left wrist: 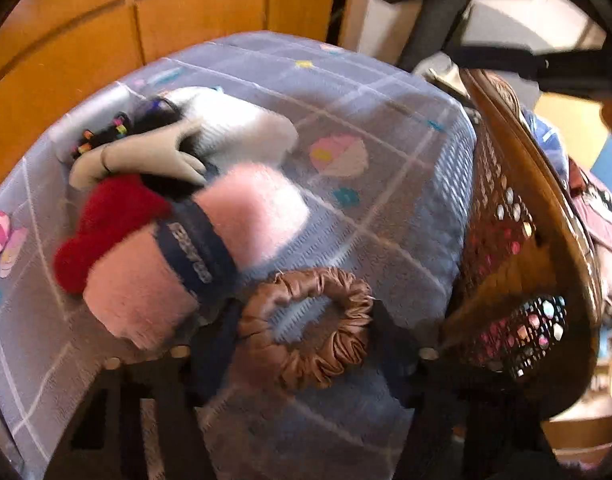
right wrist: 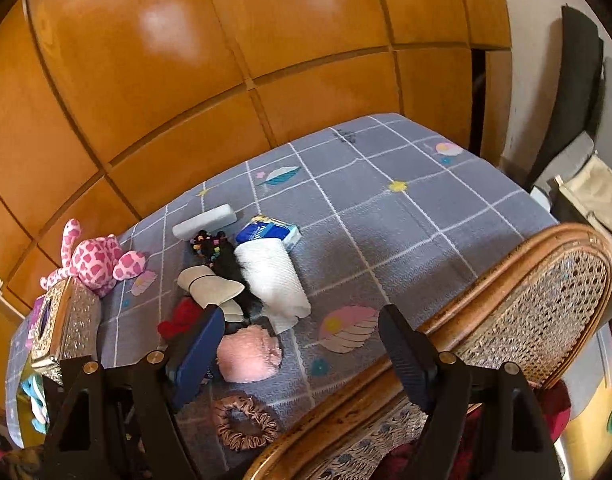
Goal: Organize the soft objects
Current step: 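Grasp the brown scrunchie with the left gripper, then grasp the pink towel roll with the right gripper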
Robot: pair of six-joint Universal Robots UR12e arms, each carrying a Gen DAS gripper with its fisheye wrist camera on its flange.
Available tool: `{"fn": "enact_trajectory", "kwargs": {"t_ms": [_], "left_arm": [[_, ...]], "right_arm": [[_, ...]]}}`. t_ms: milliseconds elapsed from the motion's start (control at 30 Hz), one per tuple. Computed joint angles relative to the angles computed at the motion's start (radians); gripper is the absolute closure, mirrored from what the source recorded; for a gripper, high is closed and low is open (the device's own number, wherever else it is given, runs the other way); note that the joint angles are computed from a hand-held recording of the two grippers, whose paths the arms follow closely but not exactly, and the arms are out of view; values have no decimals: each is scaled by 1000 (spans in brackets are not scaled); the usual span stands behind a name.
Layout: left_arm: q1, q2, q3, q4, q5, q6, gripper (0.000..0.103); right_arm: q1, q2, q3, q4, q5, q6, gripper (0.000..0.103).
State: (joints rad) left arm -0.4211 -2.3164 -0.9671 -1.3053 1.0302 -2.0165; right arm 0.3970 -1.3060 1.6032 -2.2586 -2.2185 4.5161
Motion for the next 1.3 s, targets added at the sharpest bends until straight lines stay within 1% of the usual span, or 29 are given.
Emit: {"fn": "enact_trajectory", "kwargs": {"t_ms": [33,67,100,200,233,300,367,433,500,533,567,633,667,767,833,867,933,1000,1033,1067,1100,1133,1167,1200,1300], "left_arm": [[4,-4,12,-25,-11,-6,84],[7,-14,40,-79,-23,-7,86],[13,-18,49,-91,-39,-17,86],[39,-11,38,-67,-63,-53,87],[47,-13,41,-64,-70,-73,87],[64,-11,32,-28,-70,-135,88],[86,-13,31,-1,-74,-198,88],[101,-23,40,20,-63,-265,88],[118,-33,48,35,-59,-326,88],[121,-34,43,61,-44,-355,88],[126,-35,40,80,-31,-380,88],[135,-38,37,94,-30,-407,88],[139,-38,32,105,-29,-418,88],[146,-39,25,115,-49,-431,88],[147,-34,11,133,-51,-419,87],[149,-30,2,141,-54,-415,87],[152,-29,1,142,-60,-416,87],[155,-33,8,130,-69,-420,87],[156,-34,10,127,-73,-422,87],[157,-34,8,129,-78,-424,87],[156,-34,7,133,-79,-426,87],[156,-33,3,141,-78,-428,87],[156,-27,-9,156,-77,-428,88],[156,-23,-17,169,-73,-428,88],[154,-11,-41,209,-61,-423,88]], "right_arm": [[-1,-1,1,2,3,2,22],[-2,-1,3,1,6,2,22],[-4,-1,5,-4,11,1,22],[-8,2,8,-30,32,-15,22],[-9,5,7,-44,38,-29,22],[-12,13,3,-68,59,-66,22],[-19,29,-17,-72,95,-125,22],[-26,46,-39,-74,140,-193,22],[-38,72,-76,-61,223,-307,22],[-43,84,-96,-38,254,-355,23],[-48,104,-130,9,296,-427,23],[-53,137,-186,87,348,-545,23],[-56,161,-226,146,374,-630,22],[-57,223,-334,316,388,-799,22],[-64,255,-386,406,406,-866,23],[-66,279,-425,473,397,-902,23],[-67,306,-464,544,377,-932,24],[-74,329,-493,597,379,-945,34],[-75,336,-500,613,376,-946,44],[-76,343,-503,624,374,-947,48],[-73,345,-502,620,363,-946,51],[-70,344,-498,610,356,-945,57],[-64,344,-499,602,343,-933,59],[-59,342,-498,592,339,-928,59],[-47,324,-469,501,357,-914,60]]}}
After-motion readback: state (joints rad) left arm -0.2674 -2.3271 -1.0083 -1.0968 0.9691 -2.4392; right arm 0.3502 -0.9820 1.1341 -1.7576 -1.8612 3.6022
